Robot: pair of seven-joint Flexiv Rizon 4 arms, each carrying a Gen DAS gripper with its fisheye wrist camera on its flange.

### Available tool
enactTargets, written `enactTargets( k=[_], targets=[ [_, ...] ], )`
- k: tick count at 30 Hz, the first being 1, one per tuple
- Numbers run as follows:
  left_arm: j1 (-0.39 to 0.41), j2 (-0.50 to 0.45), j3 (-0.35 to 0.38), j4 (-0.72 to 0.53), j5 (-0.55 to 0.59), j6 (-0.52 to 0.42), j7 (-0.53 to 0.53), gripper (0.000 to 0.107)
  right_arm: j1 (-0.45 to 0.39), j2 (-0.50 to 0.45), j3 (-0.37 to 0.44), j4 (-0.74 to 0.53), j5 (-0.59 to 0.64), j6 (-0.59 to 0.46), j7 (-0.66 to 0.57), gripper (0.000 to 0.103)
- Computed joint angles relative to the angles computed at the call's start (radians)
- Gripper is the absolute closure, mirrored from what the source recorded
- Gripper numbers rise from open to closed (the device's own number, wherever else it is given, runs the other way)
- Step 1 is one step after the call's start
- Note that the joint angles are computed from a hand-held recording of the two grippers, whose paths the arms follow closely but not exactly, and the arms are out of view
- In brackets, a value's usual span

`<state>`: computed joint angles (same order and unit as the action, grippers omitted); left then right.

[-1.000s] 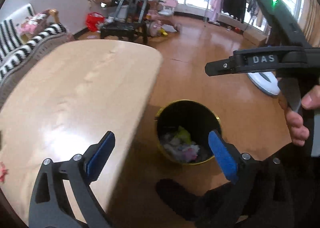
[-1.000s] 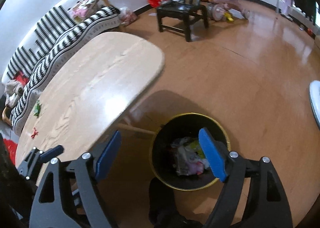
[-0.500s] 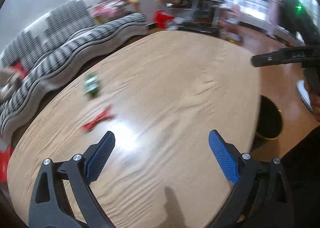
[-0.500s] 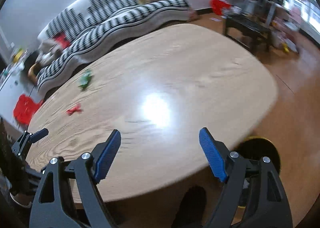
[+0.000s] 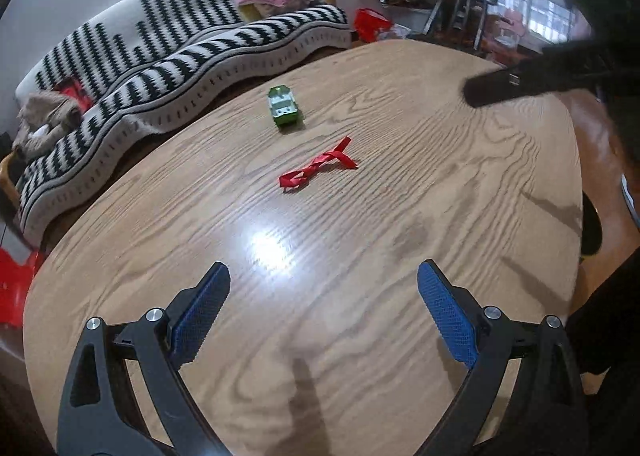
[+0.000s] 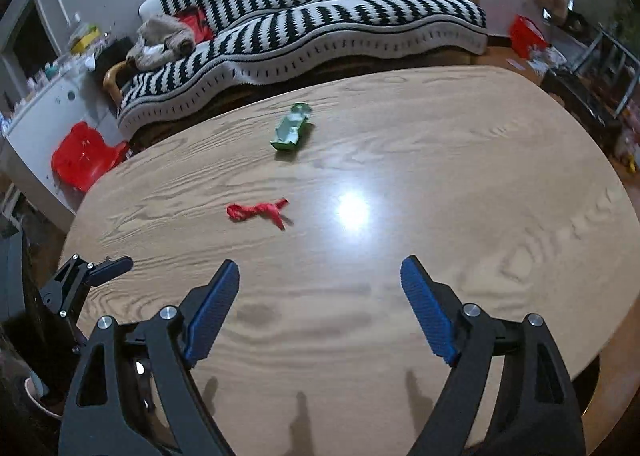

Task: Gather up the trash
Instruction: 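Move both tools back over the green toy car and red ribbon, then grasp the red ribbon with the left tool while the right grasps the green toy car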

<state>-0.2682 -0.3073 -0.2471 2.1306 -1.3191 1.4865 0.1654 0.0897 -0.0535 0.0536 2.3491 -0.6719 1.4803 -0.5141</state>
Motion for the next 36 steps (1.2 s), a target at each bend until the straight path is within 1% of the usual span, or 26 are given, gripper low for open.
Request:
enactTargets(
  k=[1, 3, 5, 6, 7, 8, 9, 11, 12, 13, 15, 17, 19, 21, 22, 23, 25, 28, 29, 30, 31, 33, 34, 35, 36],
  targets=[
    [0.004, -0.016, 0.007, -0.014, 0.028, -0.009, -0.008, 0.015, 0.008, -0.032, -0.002, -0.040, -0.002, -0.025, -0.012, 0.023],
    [0.025, -0.055, 0.013, -0.052, 0.110, -0.049, -0.047, 0.015, 0.022, -0.085, -0.001, -0.108, 0.043, -0.055, -0.060, 0.023],
    [0.060, -0.094, 0.008, -0.104, 0.185, -0.122, -0.102, 0.015, 0.020, -0.164, 0.020, -0.216, 0.160, -0.099, -0.163, 0.023],
    [0.076, -0.123, 0.011, -0.142, 0.228, -0.161, -0.148, 0.015, 0.016, -0.194, 0.031, -0.257, 0.216, -0.116, -0.208, 0.023],
    [0.088, -0.139, 0.009, -0.161, 0.258, -0.180, -0.177, 0.015, 0.008, -0.245, 0.045, -0.329, 0.278, -0.152, -0.257, 0.023],
    [0.095, -0.164, 0.022, -0.196, 0.318, -0.220, -0.230, 0.015, -0.005, -0.292, 0.065, -0.396, 0.339, -0.190, -0.312, 0.023],
    [0.105, -0.179, 0.020, -0.215, 0.350, -0.243, -0.255, 0.015, -0.013, -0.339, 0.079, -0.463, 0.386, -0.226, -0.358, 0.023],
    [0.112, -0.224, 0.020, -0.268, 0.419, -0.257, -0.305, 0.015, 0.000, -0.406, 0.069, -0.554, 0.427, -0.270, -0.399, 0.023],
    [0.115, -0.238, 0.020, -0.284, 0.449, -0.263, -0.328, 0.015, -0.002, -0.453, 0.075, -0.622, 0.457, -0.303, -0.428, 0.023],
    [0.121, -0.256, 0.017, -0.307, 0.477, -0.277, -0.349, 0.015, 0.002, -0.479, 0.075, -0.660, 0.479, -0.322, -0.444, 0.023],
    [0.123, -0.282, 0.025, -0.342, 0.548, -0.292, -0.393, 0.015, 0.016, -0.543, 0.063, -0.754, 0.498, -0.366, -0.469, 0.023],
    [0.143, -0.302, -0.006, -0.355, 0.575, -0.266, -0.386, 0.015, 0.033, -0.584, 0.043, -0.814, 0.497, -0.388, -0.488, 0.023],
    [0.160, -0.314, -0.030, -0.370, 0.605, -0.265, -0.397, 0.015, 0.039, -0.615, 0.037, -0.860, 0.504, -0.413, -0.507, 0.024],
    [0.181, -0.322, -0.054, -0.382, 0.630, -0.283, -0.406, 0.015, 0.038, -0.634, 0.036, -0.886, 0.520, -0.425, -0.522, 0.031],
    [0.178, -0.326, -0.053, -0.387, 0.651, -0.275, -0.414, 0.015, 0.035, -0.644, 0.039, -0.901, 0.527, -0.436, -0.533, 0.040],
    [0.182, -0.329, -0.063, -0.385, 0.664, -0.262, -0.410, 0.015, 0.042, -0.648, 0.031, -0.903, 0.522, -0.431, -0.539, 0.047],
    [0.195, -0.330, -0.078, -0.386, 0.688, -0.272, -0.408, 0.017, 0.056, -0.650, 0.013, -0.901, 0.505, -0.426, -0.552, 0.065],
    [0.224, -0.325, -0.128, -0.364, 0.677, -0.260, -0.376, 0.028, 0.052, -0.642, 0.020, -0.888, 0.511, -0.417, -0.579, 0.066],
    [0.229, -0.322, -0.139, -0.357, 0.673, -0.253, -0.366, 0.036, 0.050, -0.634, 0.021, -0.876, 0.516, -0.413, -0.582, 0.066],
    [0.231, -0.319, -0.143, -0.354, 0.674, -0.255, -0.363, 0.049, 0.045, -0.623, 0.026, -0.861, 0.524, -0.403, -0.589, 0.066],
    [0.230, -0.309, -0.145, -0.342, 0.678, -0.255, -0.357, 0.056, 0.044, -0.612, 0.025, -0.844, 0.527, -0.392, -0.591, 0.066],
    [0.211, -0.298, -0.126, -0.337, 0.702, -0.252, -0.366, 0.089, 0.048, -0.576, 0.013, -0.794, 0.524, -0.361, -0.583, 0.066],
    [0.200, -0.291, -0.116, -0.330, 0.713, -0.239, -0.375, 0.095, 0.039, -0.547, 0.018, -0.759, 0.533, -0.341, -0.585, 0.066],
    [0.190, -0.282, -0.113, -0.308, 0.722, -0.198, -0.375, 0.099, 0.032, -0.528, 0.023, -0.737, 0.542, -0.329, -0.587, 0.066],
    [0.191, -0.277, -0.119, -0.293, 0.729, -0.169, -0.372, 0.099, 0.026, -0.497, 0.026, -0.698, 0.551, -0.306, -0.585, 0.066]
  ],
)
